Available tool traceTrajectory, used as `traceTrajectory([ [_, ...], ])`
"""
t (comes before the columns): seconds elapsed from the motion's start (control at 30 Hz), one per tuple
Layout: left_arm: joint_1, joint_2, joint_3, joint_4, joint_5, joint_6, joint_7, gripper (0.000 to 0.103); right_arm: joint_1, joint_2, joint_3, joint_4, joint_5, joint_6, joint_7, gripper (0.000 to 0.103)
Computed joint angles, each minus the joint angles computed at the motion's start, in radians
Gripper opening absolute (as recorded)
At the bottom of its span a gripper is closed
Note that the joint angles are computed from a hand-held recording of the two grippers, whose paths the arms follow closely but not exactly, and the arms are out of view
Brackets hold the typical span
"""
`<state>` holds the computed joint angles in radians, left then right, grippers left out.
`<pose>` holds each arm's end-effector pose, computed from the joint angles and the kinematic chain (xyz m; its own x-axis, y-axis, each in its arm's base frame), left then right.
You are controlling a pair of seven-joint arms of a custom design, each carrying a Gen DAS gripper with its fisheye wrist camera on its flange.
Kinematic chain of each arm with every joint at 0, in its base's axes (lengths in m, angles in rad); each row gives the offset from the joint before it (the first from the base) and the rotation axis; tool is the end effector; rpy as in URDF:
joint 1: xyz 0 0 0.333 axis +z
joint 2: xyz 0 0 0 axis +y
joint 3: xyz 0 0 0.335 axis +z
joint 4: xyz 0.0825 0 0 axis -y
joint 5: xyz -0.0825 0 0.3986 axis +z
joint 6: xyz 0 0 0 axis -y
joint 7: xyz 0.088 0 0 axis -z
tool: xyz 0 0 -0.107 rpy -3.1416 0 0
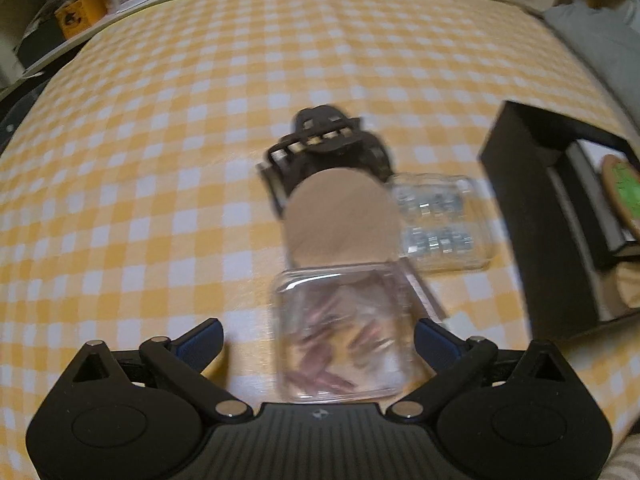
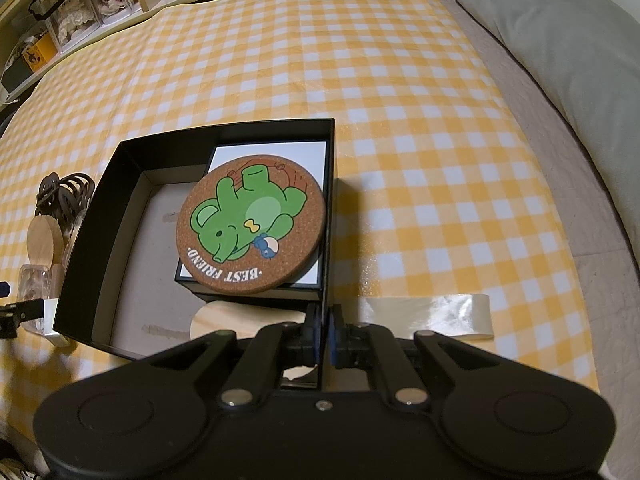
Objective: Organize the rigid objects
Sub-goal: 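Move the left tool to the clear case of pink items, then close the left tool on the clear case of pink items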
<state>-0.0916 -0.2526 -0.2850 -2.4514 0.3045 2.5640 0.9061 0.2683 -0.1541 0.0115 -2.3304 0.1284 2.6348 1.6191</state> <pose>0.4513 -0.1867 0.4361 0.0700 -0.9959 -0.0577 -0.9046 -0.0390 -0.4246 0.5111 0.1437 0.4605 0.1606 -0.9791 -0.1245 -0.8974 -0.0924 -0.4314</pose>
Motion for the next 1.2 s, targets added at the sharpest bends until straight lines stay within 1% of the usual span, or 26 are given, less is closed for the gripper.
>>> traceTrajectory([
  [0.07, 0.006, -0.001, 0.004, 0.004, -0.001, -0.024, -0.007, 0.100, 0.000, 0.000, 0.001, 0.000, 0.001, 0.000, 0.001, 0.005],
  [0.13, 0.016, -0.008, 0.000, 0.010, 0.010, -0.055, -0.040, 0.099, 0.000, 0.000, 0.000, 0.000, 0.001, 0.000, 0.000, 0.005],
  [0.2, 0.022, -0.012, -0.003, 0.014, 0.029, -0.072, -0.064, 0.093, 0.000, 0.000, 0.001, 0.000, -0.002, 0.000, 0.001, 0.005],
  [0.23, 0.024, -0.010, -0.002, 0.016, 0.031, -0.077, -0.071, 0.093, 0.000, 0.000, 0.001, 0.000, -0.003, 0.000, 0.001, 0.005],
  [0.3, 0.013, -0.008, 0.011, 0.018, -0.005, -0.081, -0.064, 0.092, 0.000, 0.000, 0.002, 0.000, -0.003, 0.000, 0.003, 0.005],
  [0.37, 0.000, -0.006, 0.026, 0.020, -0.070, -0.093, -0.057, 0.092, 0.001, 0.000, 0.002, 0.001, -0.004, -0.001, 0.005, 0.005],
  [0.4, -0.006, -0.005, 0.031, 0.020, -0.105, -0.101, -0.063, 0.092, 0.001, 0.001, 0.003, 0.002, -0.005, -0.001, 0.007, 0.005],
  [0.43, -0.003, -0.006, 0.025, 0.020, -0.108, -0.103, -0.086, 0.092, 0.001, 0.001, 0.003, 0.002, -0.006, -0.002, 0.008, 0.005],
  [0.53, 0.010, -0.007, 0.005, 0.023, -0.091, -0.109, -0.192, 0.093, 0.001, 0.002, 0.002, 0.002, -0.008, -0.003, 0.004, 0.005],
  [0.6, 0.018, -0.004, -0.011, 0.032, -0.043, -0.127, -0.241, 0.093, -0.001, 0.004, 0.002, 0.002, -0.012, -0.004, 0.002, 0.005],
  [0.63, 0.017, 0.000, -0.016, 0.039, -0.018, -0.146, -0.246, 0.093, -0.002, 0.003, 0.001, 0.001, -0.014, -0.004, 0.000, 0.005],
  [0.7, 0.011, -0.002, -0.013, 0.035, 0.015, -0.154, -0.241, 0.098, -0.001, 0.004, 0.001, 0.001, -0.008, -0.003, -0.001, 0.005],
  [0.87, 0.003, -0.025, -0.003, 0.045, 0.027, -0.238, -0.267, 0.098, -0.002, 0.004, 0.004, 0.002, -0.019, -0.004, 0.005, 0.005],
  [0.97, 0.001, -0.038, 0.010, 0.034, 0.012, -0.227, -0.252, 0.098, 0.000, 0.004, 0.005, 0.003, -0.014, -0.004, 0.008, 0.005],
  [1.07, 0.010, -0.032, -0.003, 0.031, 0.056, -0.211, -0.254, 0.096, -0.001, 0.003, 0.004, 0.001, -0.018, -0.004, 0.007, 0.005],
  [1.13, 0.010, -0.021, -0.007, 0.038, 0.087, -0.201, -0.239, 0.094, -0.001, 0.004, 0.004, 0.002, -0.017, -0.004, 0.006, 0.005],
  [1.2, 0.002, -0.009, 0.000, 0.041, 0.088, -0.195, -0.201, 0.089, -0.001, 0.004, 0.003, 0.002, -0.015, -0.004, 0.005, 0.005],
])
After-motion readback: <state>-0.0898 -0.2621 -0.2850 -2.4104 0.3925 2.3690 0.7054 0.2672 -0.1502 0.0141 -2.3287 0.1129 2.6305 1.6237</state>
